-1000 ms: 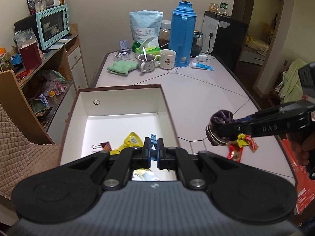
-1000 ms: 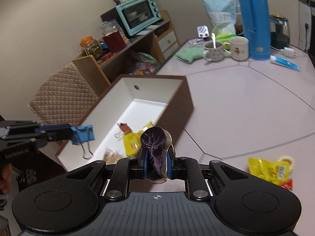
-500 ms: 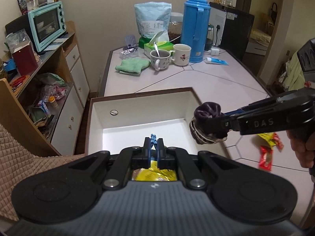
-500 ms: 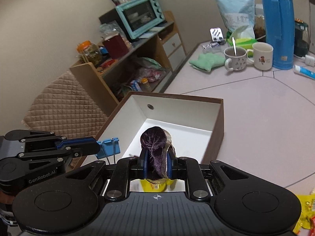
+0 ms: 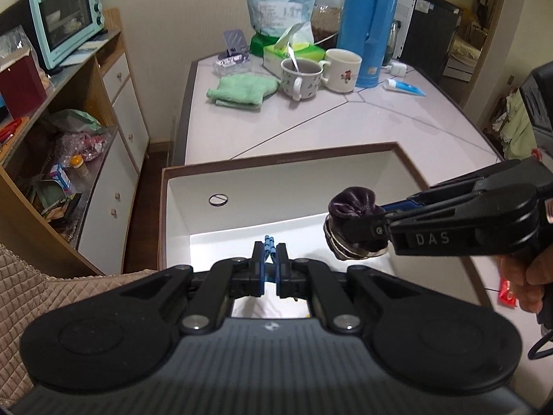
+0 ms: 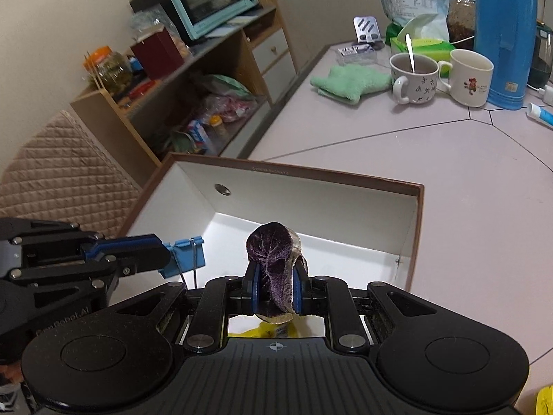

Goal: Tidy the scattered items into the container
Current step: 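Lower the scrunchie and blue clip into the box and open both grippers, then withdraw both grippers from the box toward the remaining snack packets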

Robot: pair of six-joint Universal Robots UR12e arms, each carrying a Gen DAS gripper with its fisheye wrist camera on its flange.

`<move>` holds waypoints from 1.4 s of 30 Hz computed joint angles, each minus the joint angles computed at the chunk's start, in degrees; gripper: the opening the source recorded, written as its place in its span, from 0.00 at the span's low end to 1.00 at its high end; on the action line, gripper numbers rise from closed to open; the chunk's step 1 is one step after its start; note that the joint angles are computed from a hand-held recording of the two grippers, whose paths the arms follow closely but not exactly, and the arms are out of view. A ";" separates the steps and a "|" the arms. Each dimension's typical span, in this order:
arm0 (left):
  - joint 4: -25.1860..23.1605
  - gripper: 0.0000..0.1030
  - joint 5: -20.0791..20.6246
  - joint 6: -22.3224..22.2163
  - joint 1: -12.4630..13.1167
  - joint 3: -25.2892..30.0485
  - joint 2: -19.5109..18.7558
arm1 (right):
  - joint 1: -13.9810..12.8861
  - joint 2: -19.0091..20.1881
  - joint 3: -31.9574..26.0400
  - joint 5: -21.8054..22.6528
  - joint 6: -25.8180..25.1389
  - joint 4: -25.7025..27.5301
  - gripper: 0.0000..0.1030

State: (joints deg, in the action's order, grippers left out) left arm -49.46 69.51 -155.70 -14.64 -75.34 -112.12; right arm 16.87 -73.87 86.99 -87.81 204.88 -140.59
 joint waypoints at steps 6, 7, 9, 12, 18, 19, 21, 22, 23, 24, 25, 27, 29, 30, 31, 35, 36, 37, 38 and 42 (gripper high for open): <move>-2.02 0.03 0.38 0.57 -0.07 2.01 -2.05 | 0.84 1.86 -1.46 -3.32 -3.29 1.57 0.17; -2.17 0.03 0.44 0.47 -0.07 2.20 -2.26 | 1.02 2.13 -1.61 -3.92 -4.10 1.54 0.17; -2.58 0.03 0.50 0.13 -0.02 2.49 -2.50 | 1.26 2.58 -1.87 -4.78 -5.43 1.68 0.17; -2.92 0.05 0.24 -0.58 0.14 2.73 -2.64 | 1.09 2.54 -1.39 -3.49 -5.29 1.14 0.58; -1.51 0.09 0.29 -1.48 0.34 2.29 -2.04 | 1.78 1.78 -0.39 -4.65 -7.76 -1.05 0.64; -1.36 0.09 0.22 -1.60 0.39 2.19 -1.85 | 1.77 1.47 -0.16 -4.50 -7.76 -1.13 0.64; -1.31 0.11 0.14 -1.82 0.45 2.03 -1.46 | 1.78 0.79 0.32 -4.43 -7.65 -1.26 0.64; -1.38 0.12 0.26 -1.96 0.45 2.01 -1.29 | 1.79 0.43 0.53 -4.39 -7.60 -1.21 0.64; -1.39 0.14 0.42 -2.11 0.43 1.89 -1.04 | 1.81 0.05 0.71 -4.33 -7.46 -1.02 0.64; -1.50 0.16 0.57 -2.22 0.40 1.75 -0.78 | 1.82 -0.33 0.82 -4.17 -7.18 -0.61 0.65; -1.70 0.16 0.68 -2.25 0.39 1.60 -0.49 | 1.84 -0.70 0.90 -3.97 -6.86 -0.13 0.65; -2.40 0.20 0.89 -2.07 0.33 1.20 0.23 | 1.89 -1.46 1.06 -3.48 -5.94 0.92 0.65; -3.01 0.22 0.93 -1.69 0.31 0.58 1.11 | 2.09 -2.32 1.38 -3.36 -4.96 1.67 0.65; -3.17 0.24 0.89 -1.51 0.32 0.13 1.63 | 2.17 -2.78 1.65 -3.21 -4.52 1.78 0.65; -3.20 0.25 0.87 -1.42 0.33 -0.40 2.19 | 2.23 -3.25 1.98 -2.88 -4.03 1.76 0.65; -2.97 0.31 1.19 -1.74 0.35 -2.40 4.27 | 2.71 -5.01 3.14 -2.33 -2.55 1.78 0.65; -2.94 0.33 1.48 -2.02 0.32 -2.86 4.77 | 2.92 -5.39 3.37 -2.59 -2.44 1.94 0.65; -2.90 0.35 1.79 -2.21 0.30 -3.30 5.26 | 3.09 -5.78 3.65 -2.65 -2.26 2.00 0.65; -2.73 0.37 2.05 -2.35 0.30 -3.75 5.74 | 3.25 -6.17 3.96 -2.63 -2.06 2.02 0.65; -1.91 0.41 3.12 -2.50 0.23 -5.64 7.71 | 3.98 -7.64 5.22 -3.34 -1.20 1.98 0.65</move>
State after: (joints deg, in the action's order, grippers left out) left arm -51.37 72.62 -158.20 -14.41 -80.98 -104.41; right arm 20.84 -81.51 92.21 -91.15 203.68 -138.60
